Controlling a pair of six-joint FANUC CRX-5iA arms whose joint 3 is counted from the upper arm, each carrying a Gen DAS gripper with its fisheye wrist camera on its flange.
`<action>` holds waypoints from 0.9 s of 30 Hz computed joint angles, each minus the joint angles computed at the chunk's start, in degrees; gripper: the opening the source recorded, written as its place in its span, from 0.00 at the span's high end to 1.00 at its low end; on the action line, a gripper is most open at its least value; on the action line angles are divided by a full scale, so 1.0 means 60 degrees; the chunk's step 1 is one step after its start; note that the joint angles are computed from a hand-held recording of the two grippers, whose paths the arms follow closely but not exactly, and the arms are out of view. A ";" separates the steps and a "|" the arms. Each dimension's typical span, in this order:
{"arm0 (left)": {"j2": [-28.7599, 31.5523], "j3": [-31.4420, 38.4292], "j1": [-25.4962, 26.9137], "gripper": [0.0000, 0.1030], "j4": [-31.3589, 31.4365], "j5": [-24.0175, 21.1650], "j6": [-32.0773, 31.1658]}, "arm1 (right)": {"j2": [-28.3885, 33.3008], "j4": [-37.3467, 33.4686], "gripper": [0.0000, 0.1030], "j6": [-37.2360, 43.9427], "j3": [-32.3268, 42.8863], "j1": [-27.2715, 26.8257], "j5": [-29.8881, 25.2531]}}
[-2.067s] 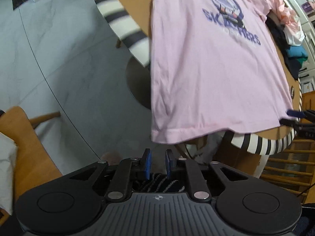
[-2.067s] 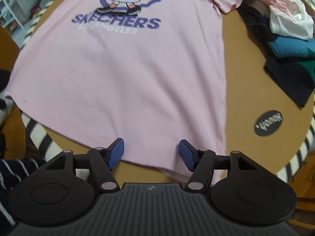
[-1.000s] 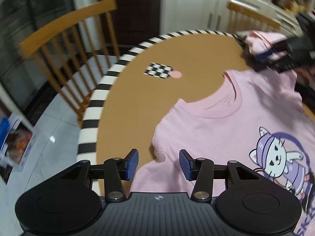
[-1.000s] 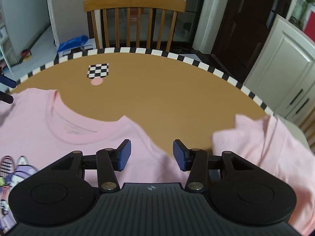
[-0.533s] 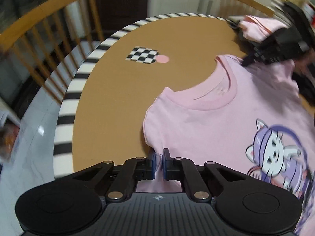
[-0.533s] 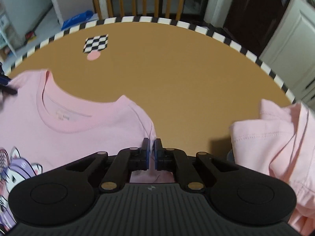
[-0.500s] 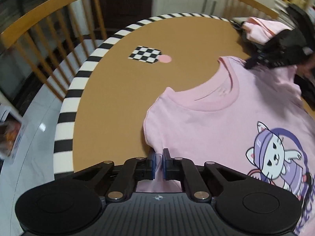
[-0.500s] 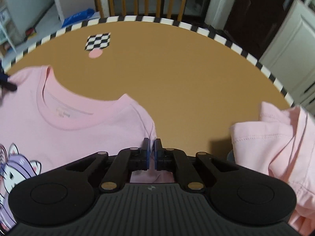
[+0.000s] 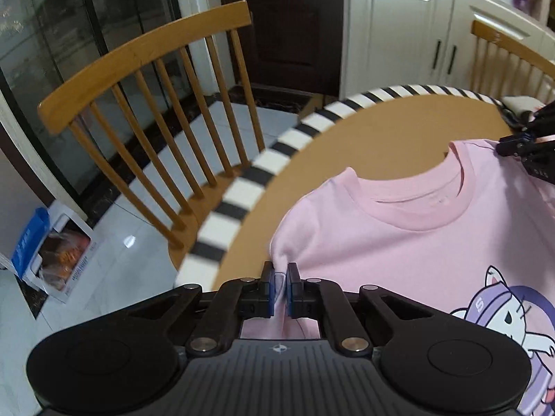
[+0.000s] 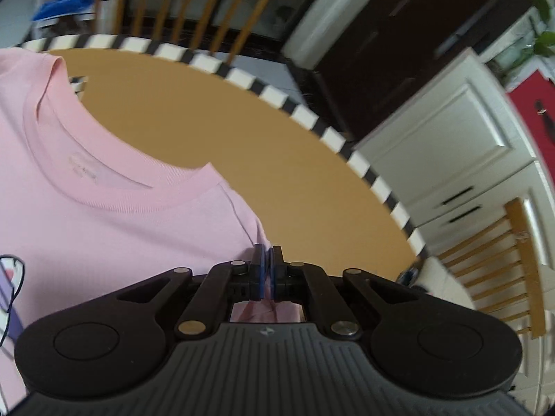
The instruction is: Fold clothes
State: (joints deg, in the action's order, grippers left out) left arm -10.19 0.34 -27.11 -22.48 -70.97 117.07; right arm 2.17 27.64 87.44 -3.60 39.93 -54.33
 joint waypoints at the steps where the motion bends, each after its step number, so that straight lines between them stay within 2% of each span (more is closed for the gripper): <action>1: 0.0147 0.0112 -0.0016 0.93 -0.0150 -0.0025 0.0002 | 0.0083 0.0241 0.98 -0.0307 -0.0072 0.0012 0.0130; 4: 0.0406 0.0221 0.0073 0.92 -0.0213 -0.0084 0.0032 | 0.0245 0.0425 0.97 -0.0832 -0.0164 0.0025 0.0257; 6: 0.0528 0.0262 -0.0044 0.86 -0.0405 -0.0204 0.0085 | 0.0343 0.0485 0.93 -0.1094 -0.0189 0.0079 0.0082; 7: 0.0559 0.0317 -0.0242 0.77 -0.0720 -0.0308 0.0143 | 0.0189 0.0842 0.89 -0.1454 -0.0544 0.0104 0.0363; 8: 0.0601 0.0424 -0.0431 0.63 -0.1025 -0.0505 0.0154 | 0.0016 0.0881 0.75 -0.1452 -0.0499 0.0049 0.0279; 9: 0.0583 0.0494 -0.0588 0.56 -0.1292 -0.0658 0.0172 | -0.0132 0.0891 0.64 -0.1623 -0.0555 0.0024 0.0347; 10: 0.0497 0.0516 -0.0764 0.51 -0.1595 -0.0765 0.0185 | -0.0334 0.0701 0.62 -0.1639 -0.0555 -0.0056 0.0522; 13: -0.0123 0.0377 -0.1344 0.42 -0.2510 -0.0929 0.0442 | -0.1401 -0.0605 0.63 -0.0996 -0.0465 -0.0582 0.0896; 17: -0.0966 0.0247 -0.2262 0.40 -0.3252 -0.1511 0.1534 | -0.2998 -0.2125 0.63 -0.0213 -0.0510 -0.1386 0.0815; 20: -0.1732 -0.0166 -0.2882 0.40 -0.2375 -0.1194 0.2693 | -0.4223 -0.2103 0.64 0.0543 -0.1445 -0.1908 0.1222; 22: -0.1851 -0.0242 -0.3813 0.39 -0.2033 -0.1233 0.3500 | -0.4874 -0.2078 0.67 0.1383 -0.1968 -0.2198 0.1097; 24: -0.1731 -0.0274 -0.4930 0.39 -0.2068 -0.1281 0.4073 | -0.5588 -0.1284 0.70 0.1995 -0.2905 -0.1944 0.0872; 25: -0.1608 -0.0267 -0.5416 0.39 -0.2130 -0.1294 0.4310 | -0.5979 -0.0288 0.69 0.2025 -0.3694 -0.1606 0.1048; 26: -0.1450 -0.0246 -0.5839 0.39 -0.2209 -0.1291 0.4526 | -0.6375 0.0908 0.65 0.1888 -0.4551 -0.1244 0.1218; 27: -0.1281 -0.0218 -0.6242 0.39 -0.2277 -0.1275 0.4728 | -0.6716 0.1700 0.55 0.2107 -0.5247 -0.1071 0.1476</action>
State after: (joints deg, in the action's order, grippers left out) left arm -17.87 -0.97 -64.56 -36.14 -78.62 145.44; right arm -38.13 37.84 100.09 -35.08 33.50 -45.48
